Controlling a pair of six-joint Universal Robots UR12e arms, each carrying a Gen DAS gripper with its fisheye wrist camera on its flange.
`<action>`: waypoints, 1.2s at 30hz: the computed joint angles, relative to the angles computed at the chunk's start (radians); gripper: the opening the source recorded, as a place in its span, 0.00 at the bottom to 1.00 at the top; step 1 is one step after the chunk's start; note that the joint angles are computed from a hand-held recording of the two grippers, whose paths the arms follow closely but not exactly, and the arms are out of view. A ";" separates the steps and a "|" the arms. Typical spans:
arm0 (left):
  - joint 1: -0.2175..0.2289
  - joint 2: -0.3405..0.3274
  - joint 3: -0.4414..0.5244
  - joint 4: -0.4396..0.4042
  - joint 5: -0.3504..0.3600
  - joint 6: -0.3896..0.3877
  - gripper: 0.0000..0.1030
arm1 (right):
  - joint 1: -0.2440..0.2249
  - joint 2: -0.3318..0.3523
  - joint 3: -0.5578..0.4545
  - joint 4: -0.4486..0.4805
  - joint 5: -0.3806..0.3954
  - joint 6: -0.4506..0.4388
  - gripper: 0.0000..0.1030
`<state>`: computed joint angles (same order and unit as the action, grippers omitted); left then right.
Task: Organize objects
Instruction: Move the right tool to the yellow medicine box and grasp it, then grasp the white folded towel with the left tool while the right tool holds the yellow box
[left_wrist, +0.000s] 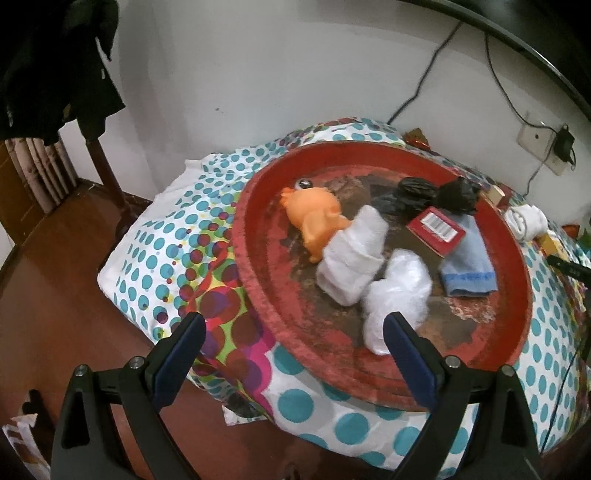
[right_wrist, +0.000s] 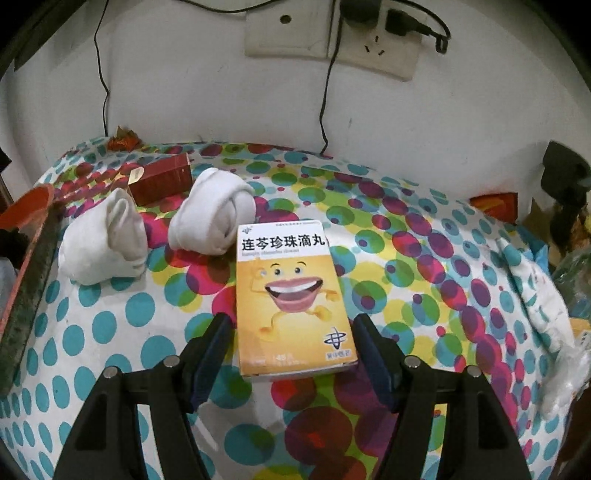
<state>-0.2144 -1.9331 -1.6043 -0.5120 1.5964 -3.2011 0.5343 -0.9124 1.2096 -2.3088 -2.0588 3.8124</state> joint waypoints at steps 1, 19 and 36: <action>-0.003 0.001 0.002 -0.002 -0.001 0.010 0.93 | -0.003 -0.004 0.009 -0.015 0.012 0.006 0.68; -0.177 -0.085 0.192 -0.083 -0.077 0.244 0.94 | 0.005 -0.077 0.137 -0.104 0.005 -0.030 0.52; -0.265 -0.361 0.621 -0.373 -0.090 0.396 0.99 | 0.002 -0.147 0.247 -0.145 0.010 -0.012 0.52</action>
